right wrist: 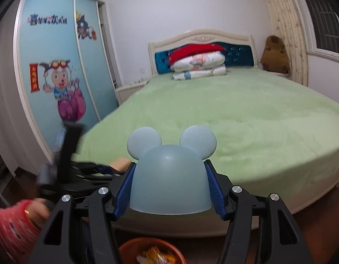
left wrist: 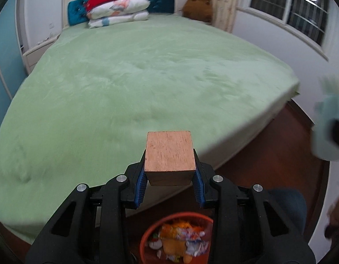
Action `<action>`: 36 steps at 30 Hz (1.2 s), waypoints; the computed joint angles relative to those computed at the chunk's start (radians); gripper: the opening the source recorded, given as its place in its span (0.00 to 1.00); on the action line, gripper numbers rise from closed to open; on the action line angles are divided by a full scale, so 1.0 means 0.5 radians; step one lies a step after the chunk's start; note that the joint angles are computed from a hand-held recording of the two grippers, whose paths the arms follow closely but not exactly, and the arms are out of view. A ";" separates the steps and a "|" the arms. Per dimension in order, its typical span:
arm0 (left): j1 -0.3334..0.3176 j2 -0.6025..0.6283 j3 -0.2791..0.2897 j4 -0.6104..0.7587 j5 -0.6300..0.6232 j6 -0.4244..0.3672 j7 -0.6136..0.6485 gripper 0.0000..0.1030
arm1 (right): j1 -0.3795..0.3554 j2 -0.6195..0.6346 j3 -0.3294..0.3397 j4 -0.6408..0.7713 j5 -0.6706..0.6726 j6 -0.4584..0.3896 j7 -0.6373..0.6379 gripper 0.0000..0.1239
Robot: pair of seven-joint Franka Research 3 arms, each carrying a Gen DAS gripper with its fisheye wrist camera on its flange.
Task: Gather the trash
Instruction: 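Lower wooden block and mouse-eared cup into the orange bowl and release both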
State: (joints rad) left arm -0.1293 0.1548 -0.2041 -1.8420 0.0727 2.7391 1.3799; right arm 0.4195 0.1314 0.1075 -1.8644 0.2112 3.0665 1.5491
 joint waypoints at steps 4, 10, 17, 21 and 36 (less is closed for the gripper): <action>0.002 -0.248 -0.023 -0.351 -0.154 0.081 0.121 0.33 | 0.027 -0.039 0.016 -0.118 -0.011 -0.066 0.017 0.48; -0.061 -0.449 0.038 -0.713 -0.310 0.060 0.150 0.33 | 0.064 -0.024 0.058 -0.218 0.004 -0.274 0.033 0.48; -0.098 -0.389 0.069 -0.860 -0.424 -0.076 0.158 0.33 | 0.122 0.122 0.059 -0.153 -0.055 -0.630 0.176 0.48; -0.088 -0.279 0.047 -0.833 -0.534 -0.176 0.209 0.33 | 0.144 0.249 0.050 -0.042 -0.082 -0.876 0.274 0.48; 0.026 -0.062 -0.011 -0.688 -0.599 -0.403 0.128 0.49 | 0.209 0.536 0.015 0.287 -0.162 -1.358 0.395 0.60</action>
